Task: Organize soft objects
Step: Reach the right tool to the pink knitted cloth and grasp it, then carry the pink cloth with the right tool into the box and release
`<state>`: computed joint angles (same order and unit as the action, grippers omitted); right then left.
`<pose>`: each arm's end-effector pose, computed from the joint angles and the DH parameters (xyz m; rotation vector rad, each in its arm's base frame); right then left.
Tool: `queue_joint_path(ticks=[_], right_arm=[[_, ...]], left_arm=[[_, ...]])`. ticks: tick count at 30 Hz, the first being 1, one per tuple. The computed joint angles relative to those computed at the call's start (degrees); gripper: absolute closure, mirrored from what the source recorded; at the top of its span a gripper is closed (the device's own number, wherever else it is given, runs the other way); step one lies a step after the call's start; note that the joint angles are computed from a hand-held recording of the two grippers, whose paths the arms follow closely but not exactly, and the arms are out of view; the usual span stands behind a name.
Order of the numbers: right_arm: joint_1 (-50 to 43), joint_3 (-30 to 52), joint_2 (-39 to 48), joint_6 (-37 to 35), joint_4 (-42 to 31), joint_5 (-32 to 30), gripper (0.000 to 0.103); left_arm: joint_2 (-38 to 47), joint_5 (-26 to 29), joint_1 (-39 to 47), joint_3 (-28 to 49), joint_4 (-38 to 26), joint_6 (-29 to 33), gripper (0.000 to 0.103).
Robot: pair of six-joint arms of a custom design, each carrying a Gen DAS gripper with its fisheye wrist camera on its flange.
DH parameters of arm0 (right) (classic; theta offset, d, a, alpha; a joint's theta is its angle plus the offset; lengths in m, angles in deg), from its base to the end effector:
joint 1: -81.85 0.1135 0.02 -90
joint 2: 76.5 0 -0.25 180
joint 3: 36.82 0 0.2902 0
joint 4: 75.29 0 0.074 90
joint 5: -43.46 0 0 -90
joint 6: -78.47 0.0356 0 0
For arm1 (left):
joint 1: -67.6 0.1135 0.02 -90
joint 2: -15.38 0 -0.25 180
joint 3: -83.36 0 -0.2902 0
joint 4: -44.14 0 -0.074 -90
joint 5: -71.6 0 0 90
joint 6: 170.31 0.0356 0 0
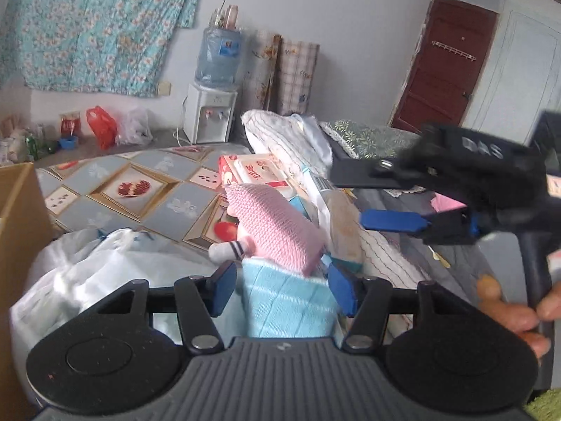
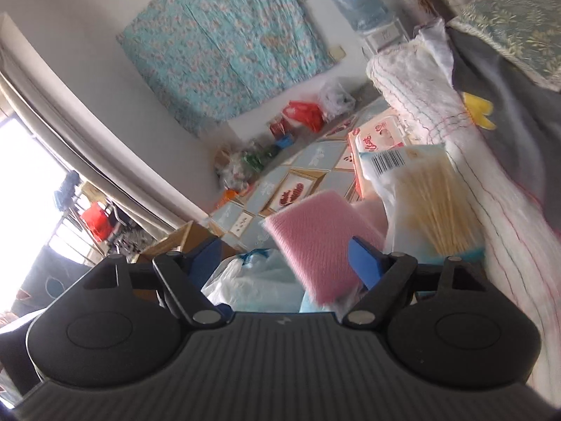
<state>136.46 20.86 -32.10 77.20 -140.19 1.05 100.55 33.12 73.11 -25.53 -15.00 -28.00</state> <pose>0.1284 0.1353 0.2782 0.9377 1.9409 0.4085 0.3095 0.0019 0.2001 1.0816 2.0798 -0.8208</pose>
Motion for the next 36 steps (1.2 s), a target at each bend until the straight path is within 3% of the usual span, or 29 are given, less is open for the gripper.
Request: queue_joint_path(ticks=[2,7,15,20,29,36], right_arm=[[-8.6,-1.6,-1.3,-9.1,5.6,-8.1,0.024],[-24.6,-2.3,2.8,-22.3,12.8,-23.6,0.024],[-35.6,-2.6,9.3,-30.7,17.2,-34.3,0.024],[-38.8,-4.3,10.2,-32.9,20.8,-40.1,0.023],[-32.7,-2.9,5.4,-31.3,16.8,-32.4,0.031],[-20.5,6.0,7.2,-28.1,9.2,-18.9,0.032]], left_arm=[[1.1,-1.3,-2.3,0.0,3.4,-4.1,0.046],[4.9,-5.3,-6.7,1.4,8.5,-11.7,0.054],[8.1,-7.8,-10.4,2.4,12.5,-16.3,0.057],[8.9,-9.2,-11.1,2.2,14.1,-17.2,0.066],[4.4,-6.3,-9.2,0.2,14.2,-17.0,0.072],[-1.6,0.5,-3.3,-0.7,10.2,-13.6,0.072]])
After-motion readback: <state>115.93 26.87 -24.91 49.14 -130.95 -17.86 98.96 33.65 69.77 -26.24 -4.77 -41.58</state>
